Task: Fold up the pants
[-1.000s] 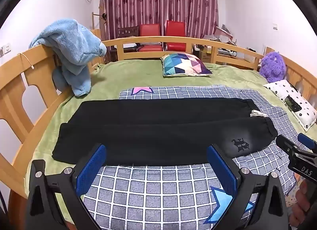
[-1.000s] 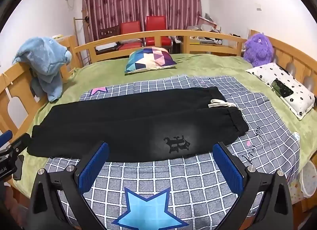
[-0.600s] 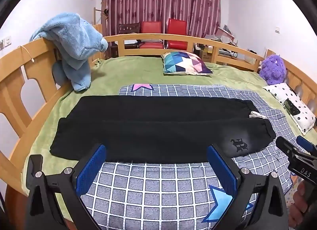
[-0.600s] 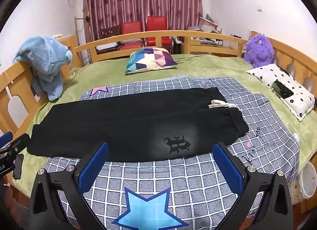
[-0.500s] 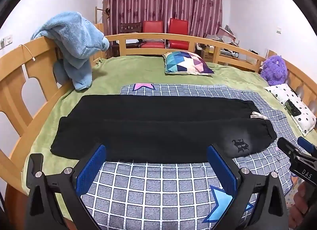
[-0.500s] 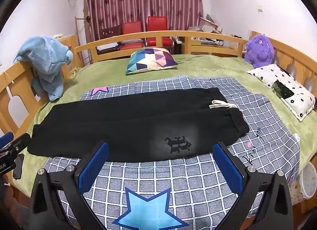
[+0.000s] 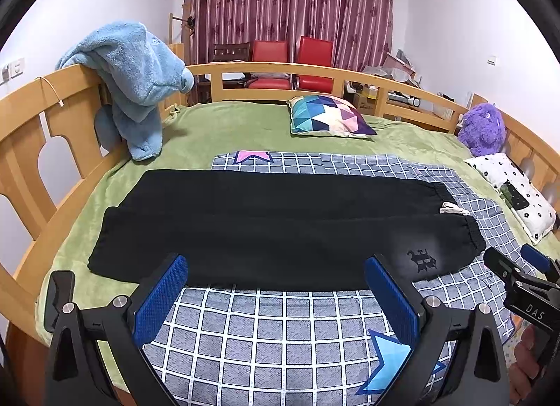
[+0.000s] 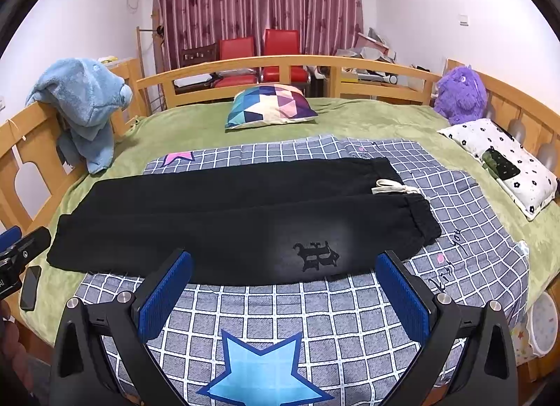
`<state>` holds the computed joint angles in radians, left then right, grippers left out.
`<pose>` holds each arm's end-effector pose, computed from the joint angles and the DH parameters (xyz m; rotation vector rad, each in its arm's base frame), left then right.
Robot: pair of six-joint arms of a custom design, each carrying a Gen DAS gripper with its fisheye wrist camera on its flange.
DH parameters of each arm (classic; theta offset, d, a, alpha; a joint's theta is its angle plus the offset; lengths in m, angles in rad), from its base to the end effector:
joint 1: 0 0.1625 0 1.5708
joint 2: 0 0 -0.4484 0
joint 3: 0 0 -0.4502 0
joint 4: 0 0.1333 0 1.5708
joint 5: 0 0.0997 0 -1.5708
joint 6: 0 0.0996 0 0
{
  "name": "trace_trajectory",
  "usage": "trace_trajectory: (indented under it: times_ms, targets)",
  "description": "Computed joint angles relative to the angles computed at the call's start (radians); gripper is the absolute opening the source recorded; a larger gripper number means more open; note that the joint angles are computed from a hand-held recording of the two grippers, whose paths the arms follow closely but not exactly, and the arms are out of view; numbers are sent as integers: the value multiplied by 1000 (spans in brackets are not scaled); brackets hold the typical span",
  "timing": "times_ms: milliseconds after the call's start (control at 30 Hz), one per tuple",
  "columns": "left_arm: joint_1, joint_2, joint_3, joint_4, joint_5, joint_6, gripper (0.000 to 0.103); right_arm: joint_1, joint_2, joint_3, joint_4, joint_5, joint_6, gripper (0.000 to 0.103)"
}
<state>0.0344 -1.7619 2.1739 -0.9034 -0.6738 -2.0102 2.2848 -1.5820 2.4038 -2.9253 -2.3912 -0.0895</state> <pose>-0.3122 -0.2220 0.3052 0.0899 2.0535 -1.1689 0.3220 -0.2793 0.2733 0.6645 -2.2795 0.9272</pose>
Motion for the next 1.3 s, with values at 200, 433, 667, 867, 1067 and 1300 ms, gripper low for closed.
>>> trace_trajectory:
  times_ms: [200,433,667,867,1067,1300]
  targets:
    - [3,-6,6,-18,-1,9,102,0,-3,2,-2,-1,-5,103]
    - [3,-1,3,-20,0,12,102,0,-4,2,-1,-1,-7,103]
    - [2,4,2,-23,2,10,102,1,-3,1,-2,-2,-5,103]
    - [2,2,3,-25,3,10,102,2,-1,-1,-4,-1,-9,103]
    - [0,2,5,-33,3,14,102,6,4,-5,-4,-5,-13,103]
    - [0,-1,7,-36,1,16,102,7,5,-5,-8,-5,-15,103]
